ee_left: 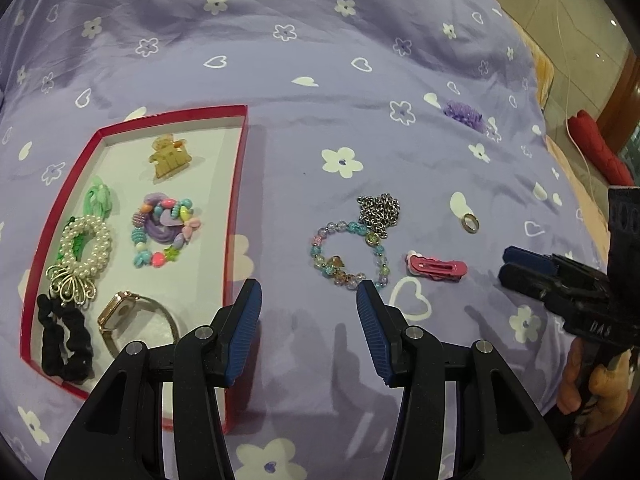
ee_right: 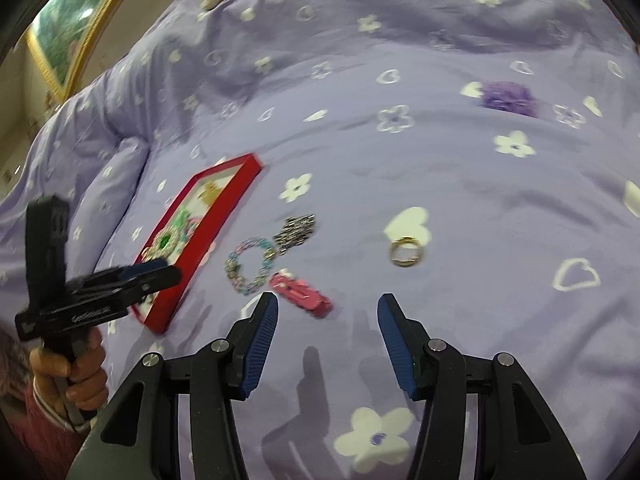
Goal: Organize jewelry
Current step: 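Grasp the crystal bead bracelet with the left tool while the right tool grasps the pink hair clip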
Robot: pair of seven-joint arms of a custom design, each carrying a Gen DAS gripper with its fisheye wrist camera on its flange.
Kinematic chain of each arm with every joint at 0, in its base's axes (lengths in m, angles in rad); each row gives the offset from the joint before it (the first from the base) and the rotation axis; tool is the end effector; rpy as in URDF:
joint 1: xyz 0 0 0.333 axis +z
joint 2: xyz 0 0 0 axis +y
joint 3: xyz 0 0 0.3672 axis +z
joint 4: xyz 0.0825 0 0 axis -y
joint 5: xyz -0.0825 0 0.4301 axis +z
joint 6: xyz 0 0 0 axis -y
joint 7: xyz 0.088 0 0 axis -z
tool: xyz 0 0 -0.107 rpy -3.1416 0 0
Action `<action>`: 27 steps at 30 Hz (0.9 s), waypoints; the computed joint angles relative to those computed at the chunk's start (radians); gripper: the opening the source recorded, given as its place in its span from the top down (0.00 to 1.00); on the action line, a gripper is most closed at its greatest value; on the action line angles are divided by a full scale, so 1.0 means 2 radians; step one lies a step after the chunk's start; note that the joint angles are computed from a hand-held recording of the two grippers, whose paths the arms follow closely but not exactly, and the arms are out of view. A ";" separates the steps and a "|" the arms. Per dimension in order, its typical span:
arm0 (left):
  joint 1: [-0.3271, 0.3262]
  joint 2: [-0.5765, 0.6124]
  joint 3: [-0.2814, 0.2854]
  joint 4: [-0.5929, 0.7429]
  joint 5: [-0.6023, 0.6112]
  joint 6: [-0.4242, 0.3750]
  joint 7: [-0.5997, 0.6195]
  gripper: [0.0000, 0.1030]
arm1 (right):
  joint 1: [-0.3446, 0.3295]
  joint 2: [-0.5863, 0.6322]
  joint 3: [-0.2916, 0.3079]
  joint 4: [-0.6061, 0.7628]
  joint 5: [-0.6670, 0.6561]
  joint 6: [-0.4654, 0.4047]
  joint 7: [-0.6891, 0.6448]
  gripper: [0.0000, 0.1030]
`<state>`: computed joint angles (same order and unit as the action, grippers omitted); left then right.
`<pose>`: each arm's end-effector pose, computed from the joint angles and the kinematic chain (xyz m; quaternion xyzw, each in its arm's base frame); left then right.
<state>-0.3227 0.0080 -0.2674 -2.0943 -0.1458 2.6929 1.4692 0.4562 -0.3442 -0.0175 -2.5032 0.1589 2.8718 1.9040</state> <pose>0.5267 -0.3465 0.5127 -0.5377 0.7900 -0.2842 0.0780 0.4508 0.2011 0.5124 -0.6510 0.6730 -0.0896 0.3394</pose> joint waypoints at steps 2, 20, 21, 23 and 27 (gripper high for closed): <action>-0.001 0.007 0.000 0.008 0.007 -0.008 -0.001 0.53 | 0.020 0.014 -0.015 0.015 0.010 -0.012 -0.042 0.47; -0.024 0.105 0.013 0.110 0.082 -0.075 0.016 0.55 | -0.033 0.082 0.038 0.074 0.000 -0.085 -0.141 0.74; -0.022 0.104 0.010 0.106 0.074 -0.070 0.026 0.61 | -0.034 0.080 0.036 0.071 0.004 -0.082 -0.136 0.81; -0.016 0.101 0.003 0.103 0.047 -0.067 0.053 0.82 | -0.034 0.074 0.032 0.064 0.013 -0.076 -0.127 0.84; -0.014 0.094 0.001 0.093 0.023 -0.059 0.075 0.94 | -0.033 0.061 0.030 0.050 0.021 -0.063 -0.106 0.84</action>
<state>-0.3513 0.1956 -0.2658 -1.9080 -0.0995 2.5743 1.6195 0.3909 -0.2220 0.0417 -2.4037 0.2005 2.7451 1.6910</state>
